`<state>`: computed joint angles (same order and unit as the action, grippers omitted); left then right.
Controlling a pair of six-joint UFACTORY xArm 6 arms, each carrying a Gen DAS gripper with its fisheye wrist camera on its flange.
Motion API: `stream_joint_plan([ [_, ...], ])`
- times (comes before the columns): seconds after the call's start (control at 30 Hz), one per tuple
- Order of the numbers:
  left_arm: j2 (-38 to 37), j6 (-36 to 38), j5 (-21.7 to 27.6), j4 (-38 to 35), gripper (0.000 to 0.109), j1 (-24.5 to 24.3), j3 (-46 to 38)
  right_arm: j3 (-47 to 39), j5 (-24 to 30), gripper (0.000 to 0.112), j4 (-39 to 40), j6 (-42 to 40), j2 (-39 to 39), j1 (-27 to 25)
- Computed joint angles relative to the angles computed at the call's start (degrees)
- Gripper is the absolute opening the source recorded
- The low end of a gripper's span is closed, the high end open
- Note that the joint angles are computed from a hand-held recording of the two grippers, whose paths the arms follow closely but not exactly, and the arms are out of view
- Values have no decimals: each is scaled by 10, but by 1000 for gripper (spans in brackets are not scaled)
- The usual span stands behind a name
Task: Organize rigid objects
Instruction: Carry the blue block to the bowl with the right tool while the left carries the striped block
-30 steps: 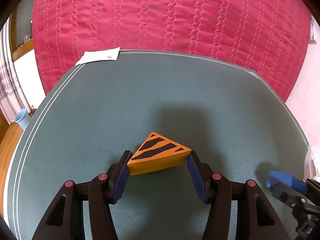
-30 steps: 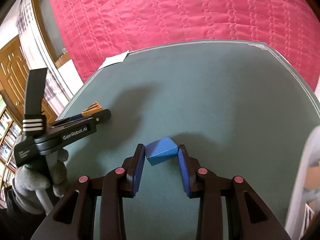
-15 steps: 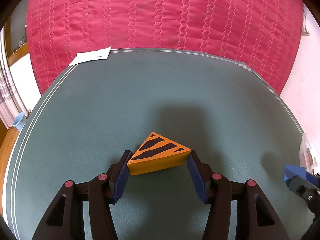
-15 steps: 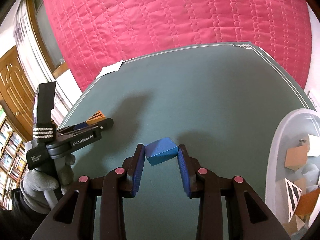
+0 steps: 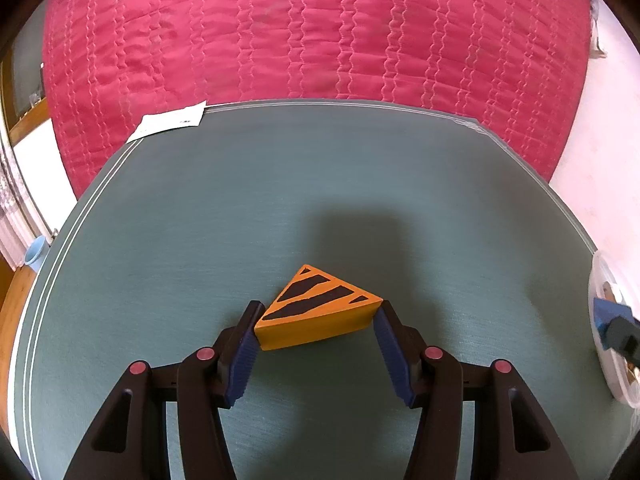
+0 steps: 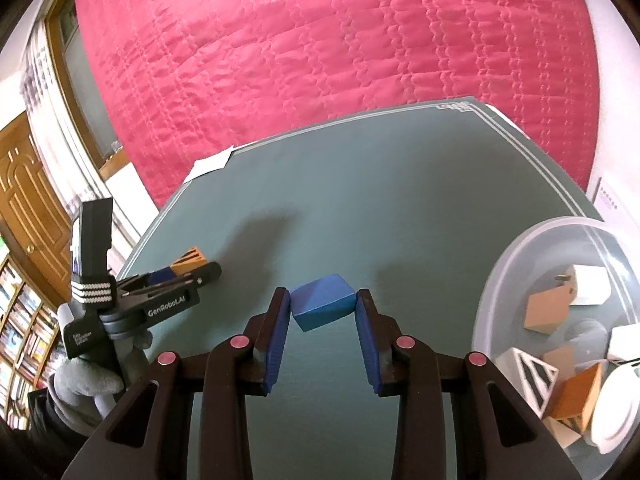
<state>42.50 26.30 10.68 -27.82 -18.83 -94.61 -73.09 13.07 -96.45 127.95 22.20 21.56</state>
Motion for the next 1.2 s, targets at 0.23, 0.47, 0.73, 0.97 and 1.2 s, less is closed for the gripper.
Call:
stream_joint_plan([
  [0.23,-10,23,-5,-15,59,-9,11,39,23,34,-24,35,-37,-3],
  [0.47,-23,49,-12,-36,59,-21,26,83,49,34,-36,59,-74,-7],
  [0.73,-31,74,-12,-53,59,-33,33,123,70,34,-39,76,-106,-12],
  [0.97,-37,98,-11,-72,59,-44,36,157,86,34,-38,92,-131,-17],
  [1.2,-44,132,-3,-101,59,-55,36,201,110,34,-34,112,-165,-28],
])
